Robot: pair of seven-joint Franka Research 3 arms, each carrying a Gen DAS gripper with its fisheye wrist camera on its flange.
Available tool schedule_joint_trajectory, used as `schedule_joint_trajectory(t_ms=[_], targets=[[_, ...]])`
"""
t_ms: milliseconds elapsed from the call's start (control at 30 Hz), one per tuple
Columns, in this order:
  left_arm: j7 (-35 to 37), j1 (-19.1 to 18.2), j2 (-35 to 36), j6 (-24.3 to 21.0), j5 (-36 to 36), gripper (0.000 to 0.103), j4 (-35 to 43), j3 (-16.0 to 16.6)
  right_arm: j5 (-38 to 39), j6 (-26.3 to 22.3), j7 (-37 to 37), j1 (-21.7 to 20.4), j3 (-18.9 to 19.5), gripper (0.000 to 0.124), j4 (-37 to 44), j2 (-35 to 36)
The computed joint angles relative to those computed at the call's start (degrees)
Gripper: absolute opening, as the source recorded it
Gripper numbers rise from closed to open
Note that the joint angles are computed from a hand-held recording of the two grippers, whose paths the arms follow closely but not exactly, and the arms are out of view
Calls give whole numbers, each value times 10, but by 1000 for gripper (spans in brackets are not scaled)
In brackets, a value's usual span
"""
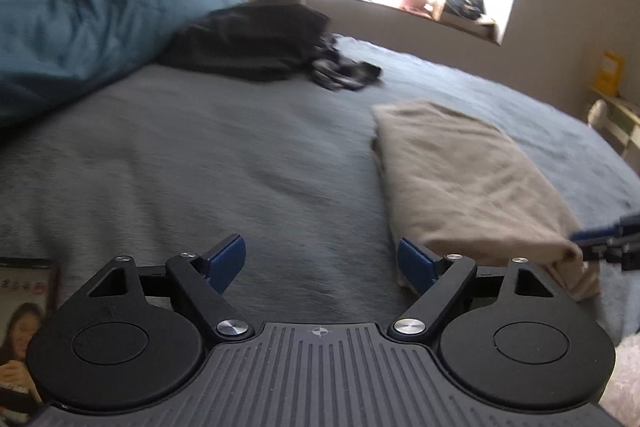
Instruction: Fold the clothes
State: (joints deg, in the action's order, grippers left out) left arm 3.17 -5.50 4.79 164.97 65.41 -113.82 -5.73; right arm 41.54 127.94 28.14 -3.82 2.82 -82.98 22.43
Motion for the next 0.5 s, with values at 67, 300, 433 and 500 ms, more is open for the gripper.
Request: schedule_joint_trajectory(t_ms=[67, 300, 433, 500], targets=[[-34, 0, -1, 8, 27, 78, 8, 4, -4, 4, 0, 2, -1, 35, -1, -1], [-42, -17, 69, 75, 114, 61, 116, 11, -7, 14, 6, 5, -1, 35, -9, -6], [144, -22, 94, 69, -8, 54, 122, -12, -9, 28, 3, 9, -1, 35, -19, -11], [210, -20, 97, 60, -70, 54, 108, -25, -10, 31, 4, 11, -1, 35, -21, -12]])
